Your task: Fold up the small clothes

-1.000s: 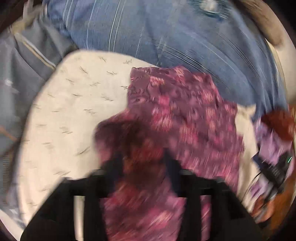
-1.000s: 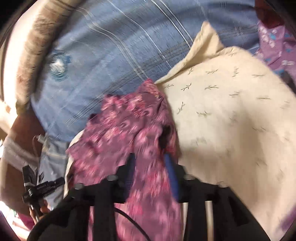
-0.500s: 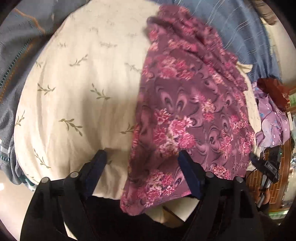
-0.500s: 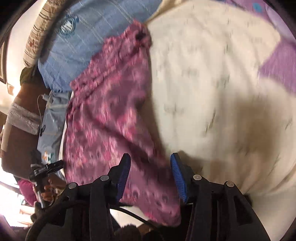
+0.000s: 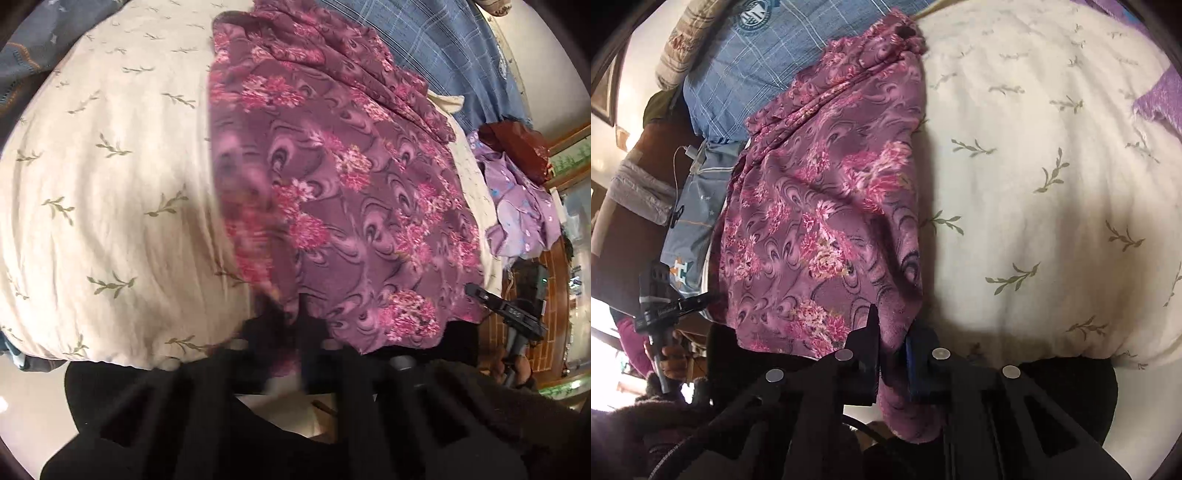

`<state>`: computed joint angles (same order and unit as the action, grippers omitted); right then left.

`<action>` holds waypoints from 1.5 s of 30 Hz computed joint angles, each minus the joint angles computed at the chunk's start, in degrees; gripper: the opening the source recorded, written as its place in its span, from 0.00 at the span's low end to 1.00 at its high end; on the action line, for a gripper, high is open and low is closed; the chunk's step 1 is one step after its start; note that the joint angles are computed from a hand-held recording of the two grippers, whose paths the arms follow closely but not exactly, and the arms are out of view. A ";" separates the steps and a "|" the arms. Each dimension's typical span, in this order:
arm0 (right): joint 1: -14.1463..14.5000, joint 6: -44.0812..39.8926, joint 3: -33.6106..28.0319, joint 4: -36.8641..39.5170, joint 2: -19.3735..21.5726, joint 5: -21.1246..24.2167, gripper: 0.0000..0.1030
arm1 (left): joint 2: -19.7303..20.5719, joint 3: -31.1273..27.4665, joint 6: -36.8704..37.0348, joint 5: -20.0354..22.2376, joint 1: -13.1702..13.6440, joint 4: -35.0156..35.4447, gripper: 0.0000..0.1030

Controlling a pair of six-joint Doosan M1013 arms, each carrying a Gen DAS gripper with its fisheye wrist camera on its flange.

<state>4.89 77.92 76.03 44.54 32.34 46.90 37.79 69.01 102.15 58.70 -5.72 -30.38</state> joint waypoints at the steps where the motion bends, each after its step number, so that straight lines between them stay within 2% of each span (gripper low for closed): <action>1: 0.14 -0.25 0.36 1.10 -0.02 -0.57 0.08 | -0.21 0.34 -0.08 -0.33 0.27 -1.03 0.04; 7: -2.14 -7.31 3.62 17.57 -1.26 -0.57 0.08 | -2.22 2.02 4.30 -4.35 1.89 -10.87 0.03; 11: -3.27 -12.38 3.45 26.22 -1.08 0.67 0.08 | -1.65 0.05 4.37 -4.32 1.61 -10.98 0.03; 15: -3.30 -10.23 1.99 23.32 -0.14 0.56 0.08 | 0.42 -1.98 -0.65 -1.30 1.28 -5.80 0.04; 17: -3.07 -6.18 1.15 18.96 0.52 0.92 0.09 | 0.98 -2.16 -2.66 0.46 1.20 -3.37 0.06; 19: -2.81 -2.86 0.79 15.83 0.98 1.54 0.12 | 0.85 -1.73 -3.82 0.79 0.77 0.76 0.18; 21: -2.76 -1.39 1.09 14.35 0.89 1.77 0.14 | 0.46 -0.96 -3.24 0.83 0.66 2.58 0.41; 24: -2.56 -0.43 1.40 12.87 0.54 1.73 0.26 | 0.21 -0.81 -1.59 0.86 0.50 4.09 0.48; 25: -2.45 -0.09 1.38 11.95 0.34 1.59 0.35 | 0.27 -1.04 -1.49 0.93 0.35 5.04 0.49; 26: -2.26 0.42 1.22 10.77 0.25 1.38 0.39 | 0.40 -1.33 -1.75 0.82 0.12 6.38 0.52; 30: -1.65 0.30 -0.59 8.40 1.04 3.35 0.39 | 1.10 -2.61 0.43 1.77 -0.50 7.71 0.60; 31: -1.39 -0.04 -1.14 7.51 1.38 4.48 0.39 | 1.00 -2.36 2.54 1.75 -0.48 6.06 0.60; 32: -0.95 -0.10 -1.29 5.80 1.34 3.92 0.38 | 1.06 -2.34 3.51 2.23 -0.39 4.32 0.54; 33: -0.62 -0.76 -1.20 4.80 1.21 3.14 0.36 | 1.29 -2.33 4.76 3.34 -0.04 1.53 0.28; 34: -0.34 -1.78 -1.39 4.38 1.28 2.76 0.23 | 1.82 -2.72 5.06 4.80 0.09 -0.12 0.14; 35: -0.25 -2.91 -1.42 4.94 1.30 2.97 0.12 | 2.10 -3.01 4.29 5.30 -0.04 0.10 0.05; 38: -0.12 -5.29 -1.62 6.94 1.21 2.62 0.10 | 1.58 -2.39 4.38 4.28 0.27 -2.92 0.04; 41: -0.96 -9.08 -0.81 13.94 0.48 1.49 0.10 | 0.16 -1.80 7.27 1.61 0.63 -8.10 0.04; 45: -2.26 -14.45 -1.69 23.49 0.33 1.66 0.10 | -0.48 -4.01 9.21 -1.47 0.50 -11.37 0.04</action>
<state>2.63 63.47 74.34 68.03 32.67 48.56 37.32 65.00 111.36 57.23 -5.22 -41.75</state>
